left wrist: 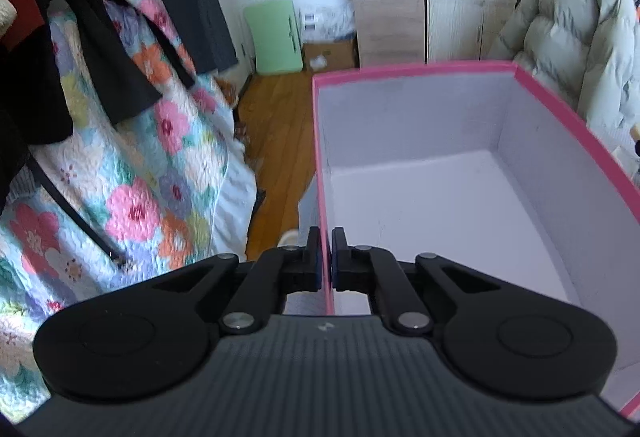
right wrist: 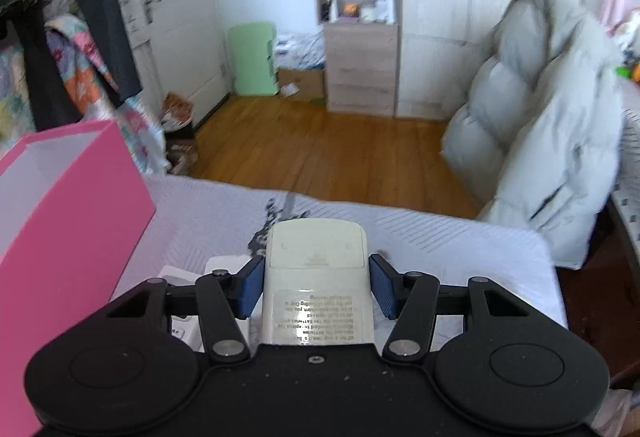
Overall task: Organize rigid objects
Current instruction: 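Carry the pale yellow remote into the pink box and open the right tool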
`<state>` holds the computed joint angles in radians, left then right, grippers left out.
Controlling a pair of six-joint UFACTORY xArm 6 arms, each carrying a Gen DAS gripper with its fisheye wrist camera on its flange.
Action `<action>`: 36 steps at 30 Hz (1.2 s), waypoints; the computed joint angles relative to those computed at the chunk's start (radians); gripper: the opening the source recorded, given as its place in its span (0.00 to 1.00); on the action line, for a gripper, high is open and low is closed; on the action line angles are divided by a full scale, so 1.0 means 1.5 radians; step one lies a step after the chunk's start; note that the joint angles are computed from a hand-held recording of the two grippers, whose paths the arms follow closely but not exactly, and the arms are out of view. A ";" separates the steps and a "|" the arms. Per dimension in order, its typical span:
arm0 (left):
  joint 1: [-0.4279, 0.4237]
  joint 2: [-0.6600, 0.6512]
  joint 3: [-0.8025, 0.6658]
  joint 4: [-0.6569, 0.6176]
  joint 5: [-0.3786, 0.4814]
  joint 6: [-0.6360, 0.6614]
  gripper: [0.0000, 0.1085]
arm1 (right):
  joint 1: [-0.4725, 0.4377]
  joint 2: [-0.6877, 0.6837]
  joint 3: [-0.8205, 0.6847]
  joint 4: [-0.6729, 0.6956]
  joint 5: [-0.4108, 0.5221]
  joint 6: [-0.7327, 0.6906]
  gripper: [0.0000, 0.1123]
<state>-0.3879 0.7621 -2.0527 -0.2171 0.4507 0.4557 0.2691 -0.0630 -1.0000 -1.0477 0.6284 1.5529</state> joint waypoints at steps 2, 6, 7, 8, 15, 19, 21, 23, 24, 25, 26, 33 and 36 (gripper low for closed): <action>0.003 -0.001 0.001 -0.028 0.001 0.018 0.03 | 0.019 -0.022 0.008 -0.024 0.028 0.038 0.54; 0.005 -0.004 0.006 -0.065 0.001 0.039 0.03 | 0.074 -0.055 0.009 -0.071 0.096 0.098 0.54; 0.005 -0.006 0.009 -0.071 -0.002 0.044 0.03 | 0.085 -0.059 0.007 -0.081 0.106 0.103 0.54; 0.006 -0.005 0.008 -0.079 -0.002 0.051 0.03 | 0.096 -0.059 0.002 -0.095 0.112 0.105 0.54; 0.001 -0.023 0.036 -0.193 -0.010 0.151 0.03 | 0.149 -0.040 -0.044 -0.159 0.166 0.124 0.54; -0.006 -0.030 0.050 -0.191 -0.020 0.160 0.03 | 0.163 -0.021 -0.095 -0.192 0.161 0.108 0.54; -0.007 -0.029 0.049 -0.190 -0.021 0.153 0.03 | 0.165 -0.002 -0.135 -0.203 0.144 0.090 0.54; -0.007 -0.028 0.048 -0.187 -0.023 0.152 0.03 | 0.151 0.024 -0.177 -0.195 0.087 0.082 0.54; -0.008 -0.030 0.052 -0.181 -0.029 0.152 0.03 | 0.139 0.039 -0.198 -0.177 0.047 0.064 0.54; -0.009 -0.033 0.059 -0.175 -0.036 0.151 0.03 | 0.122 0.060 -0.224 -0.131 -0.005 0.020 0.54; -0.009 -0.034 0.062 -0.174 -0.039 0.151 0.03 | 0.101 0.096 -0.261 -0.061 -0.069 -0.039 0.54; -0.008 -0.036 0.062 -0.190 -0.033 0.137 0.03 | 0.063 0.362 -0.532 0.337 -0.130 -0.376 0.54; -0.008 -0.035 0.063 -0.190 -0.034 0.138 0.03 | 0.058 0.437 -0.600 0.361 -0.139 -0.372 0.54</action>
<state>-0.4002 0.7096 -1.9585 -0.5017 0.3990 0.6627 0.3564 0.5926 -1.8995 -0.5064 0.4195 0.9943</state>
